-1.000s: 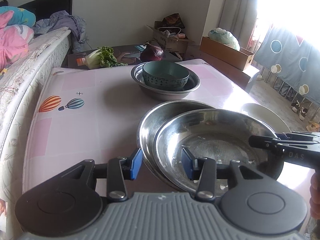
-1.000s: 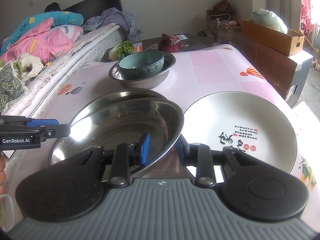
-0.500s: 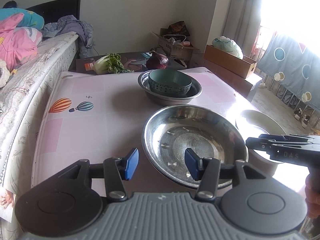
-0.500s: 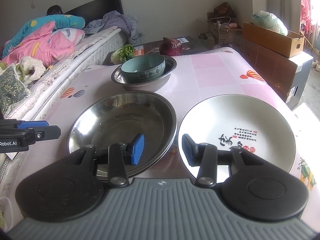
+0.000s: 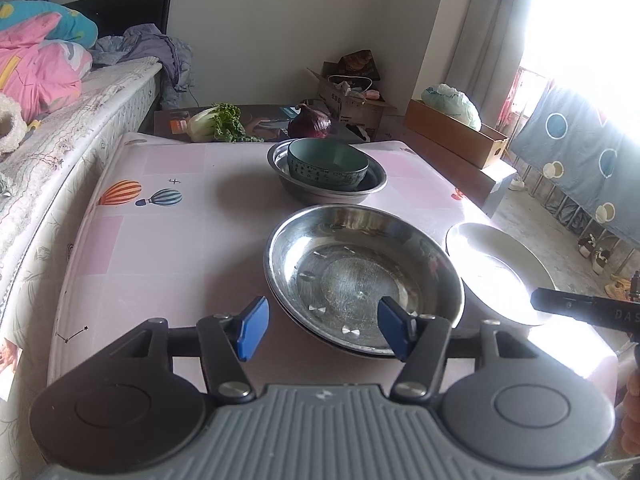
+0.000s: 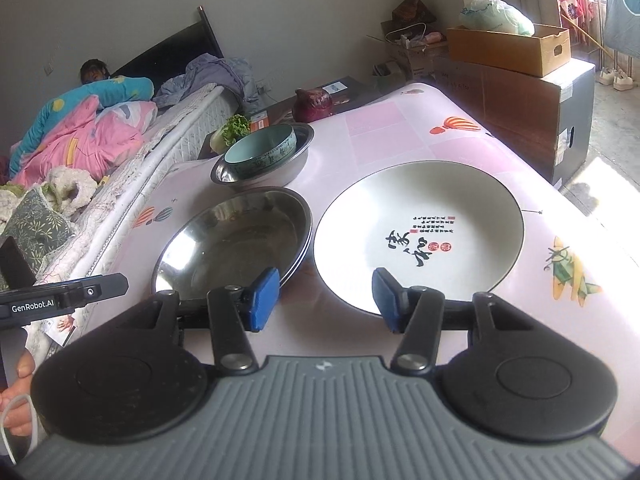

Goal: Organize plates and bowls
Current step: 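Move both tools to the rim of the white calligraphy plate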

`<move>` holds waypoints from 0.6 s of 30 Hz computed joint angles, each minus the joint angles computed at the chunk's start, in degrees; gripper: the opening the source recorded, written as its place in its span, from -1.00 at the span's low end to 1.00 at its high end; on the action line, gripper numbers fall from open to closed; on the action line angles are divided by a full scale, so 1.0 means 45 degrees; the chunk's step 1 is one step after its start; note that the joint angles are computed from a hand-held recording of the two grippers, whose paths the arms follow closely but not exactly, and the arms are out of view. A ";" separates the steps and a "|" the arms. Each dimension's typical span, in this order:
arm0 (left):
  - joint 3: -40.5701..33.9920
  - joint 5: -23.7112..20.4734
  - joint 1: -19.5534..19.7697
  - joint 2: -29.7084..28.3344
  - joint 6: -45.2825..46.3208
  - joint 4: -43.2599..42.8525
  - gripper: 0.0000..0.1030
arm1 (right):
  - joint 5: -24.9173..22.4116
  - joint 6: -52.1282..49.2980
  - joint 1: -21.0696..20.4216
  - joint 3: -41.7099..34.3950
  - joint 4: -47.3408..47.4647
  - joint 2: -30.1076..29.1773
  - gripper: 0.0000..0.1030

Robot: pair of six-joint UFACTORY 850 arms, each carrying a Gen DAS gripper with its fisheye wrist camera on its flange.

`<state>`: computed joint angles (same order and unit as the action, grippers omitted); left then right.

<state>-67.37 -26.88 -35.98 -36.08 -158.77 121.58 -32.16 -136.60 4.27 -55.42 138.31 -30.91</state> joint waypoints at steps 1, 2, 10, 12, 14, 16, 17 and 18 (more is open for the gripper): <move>-0.0014 0.0001 -0.0080 -0.0016 -0.0071 0.0058 0.20 | -0.0200 0.0086 -0.0182 0.0268 -0.0011 0.0172 0.00; -0.0058 0.0009 -0.0159 -0.0051 -0.0102 0.0060 0.20 | -0.0354 0.0137 -0.0322 0.0475 -0.0006 0.0300 0.00; -0.0863 0.0218 -0.0946 -0.0621 0.0329 -0.0058 0.20 | -0.1465 0.0170 -0.1742 0.2000 -0.0109 0.1030 0.00; -0.1234 0.0198 -0.1173 -0.0901 0.0491 -0.0082 0.20 | -0.1769 0.0207 -0.2284 0.2306 -0.0384 0.1130 0.00; -0.1660 0.0146 -0.1382 -0.1256 0.0501 -0.0013 0.20 | -0.2052 0.0438 -0.2732 0.2387 -0.0812 0.1114 0.00; -0.2180 0.0189 -0.1533 -0.1703 0.0392 0.0145 0.20 | -0.2318 0.0740 -0.3202 0.2374 -0.1368 0.1009 0.00; -0.2458 0.0234 -0.1589 -0.1941 0.0215 0.0331 0.20 | -0.2423 0.0948 -0.3493 0.2280 -0.1756 0.0896 0.00; -0.2697 0.0308 -0.1624 -0.2142 0.0064 0.0486 0.19 | -0.2490 0.1112 -0.3722 0.2164 -0.2053 0.0768 0.00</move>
<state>-79.50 -25.49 -43.29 -45.71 -158.48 123.77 -43.37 -131.60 -12.48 -45.68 129.07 -27.46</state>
